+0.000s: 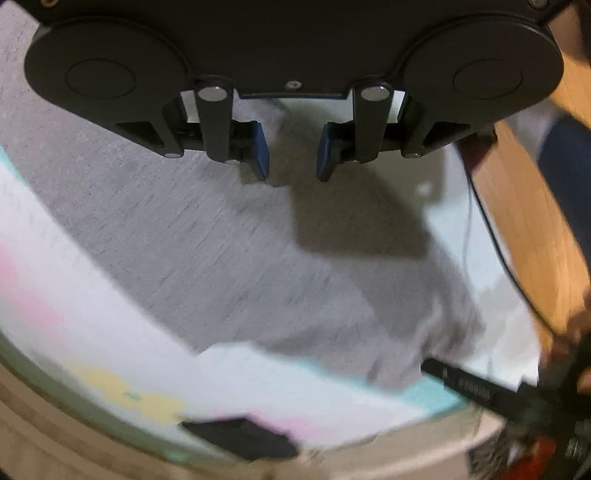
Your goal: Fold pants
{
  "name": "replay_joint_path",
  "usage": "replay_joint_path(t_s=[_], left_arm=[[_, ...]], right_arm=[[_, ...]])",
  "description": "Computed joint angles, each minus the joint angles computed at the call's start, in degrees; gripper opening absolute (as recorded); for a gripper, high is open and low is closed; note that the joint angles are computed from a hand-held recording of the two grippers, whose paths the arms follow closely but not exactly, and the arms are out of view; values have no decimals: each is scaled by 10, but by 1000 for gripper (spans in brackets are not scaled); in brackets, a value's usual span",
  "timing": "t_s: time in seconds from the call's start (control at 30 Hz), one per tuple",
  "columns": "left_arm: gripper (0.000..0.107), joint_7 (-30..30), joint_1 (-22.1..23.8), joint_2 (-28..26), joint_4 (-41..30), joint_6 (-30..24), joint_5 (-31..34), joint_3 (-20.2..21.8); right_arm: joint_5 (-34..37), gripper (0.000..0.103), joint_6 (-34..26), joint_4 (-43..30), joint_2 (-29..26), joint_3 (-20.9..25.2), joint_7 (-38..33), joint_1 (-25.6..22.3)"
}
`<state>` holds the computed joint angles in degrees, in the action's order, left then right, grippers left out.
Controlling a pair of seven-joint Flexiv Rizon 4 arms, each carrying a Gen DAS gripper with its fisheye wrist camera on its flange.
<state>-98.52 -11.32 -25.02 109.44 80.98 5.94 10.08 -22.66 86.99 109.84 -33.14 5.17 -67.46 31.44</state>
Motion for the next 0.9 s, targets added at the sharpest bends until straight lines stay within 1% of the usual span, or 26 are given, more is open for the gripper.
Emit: replay_joint_path(t_s=[0.03, 0.1, 0.17, 0.2, 0.23, 0.27, 0.3, 0.33, 0.37, 0.43, 0.5, 0.57, 0.63, 0.77, 0.8, 0.83, 0.87, 0.9], left_arm=[[11, 5, 4, -9, -14, -3, -6, -9], [11, 21, 9, -34, -42, -5, -13, -22], [11, 13, -9, -62, -76, -24, -10, -5], [11, 7, -13, -77, -94, -36, -11, 0], [11, 7, -7, -90, -102, -43, -19, -5], [12, 6, -3, -101, -110, -59, -26, -7], [12, -11, -12, -110, -123, -96, -29, 8], [13, -41, -10, -119, -130, -108, -30, 14], [13, -43, 4, -117, -118, -84, -43, 1], [12, -31, 33, -111, -105, -75, -65, -29], [12, -25, 41, -109, -96, -65, -72, -36], [12, -23, 42, -109, -96, -65, -76, -35], [12, -23, 36, -110, -100, -70, -73, -29], [12, -29, 25, -116, -113, -77, -64, -19], [12, -29, 23, -117, -113, -75, -61, -18], [12, -29, 24, -116, -111, -73, -60, -18], [12, -29, 26, -115, -109, -71, -61, -20], [12, -29, 28, -114, -107, -70, -64, -23]], right_arm=[[5, 41, 13, -3, 0, -9, 10, 3], [19, 45, 18, -24, -3, -19, 34, 1], [27, 59, 27, -39, -8, -42, 61, 10], [31, 63, 31, -53, -15, -61, 81, 19], [33, 67, 34, -63, -22, -71, 93, 23], [35, 68, 31, -83, -33, -68, 100, 16], [35, 68, 23, -102, -45, -59, 101, 7], [32, 68, 10, -127, -59, -44, 94, -10], [27, 68, -6, -154, -75, -32, 85, -19], [18, 68, -20, -189, -100, -28, 71, -23], [10, 68, -36, -235, -134, -15, 49, -33], [8, 68, -63, -285, -167, 13, 14, -48], [14, 68, -81, -306, -181, 32, -20, -59], [41, 67, -146, -378, -224, 85, -97, -82], [52, 66, -161, -386, -227, 98, -115, -89], [63, 54, -178, -392, -228, 111, -133, -96], [71, 37, -188, -398, -230, 118, -147, -99], [75, 11, -197, -396, -227, 114, -155, -96]])
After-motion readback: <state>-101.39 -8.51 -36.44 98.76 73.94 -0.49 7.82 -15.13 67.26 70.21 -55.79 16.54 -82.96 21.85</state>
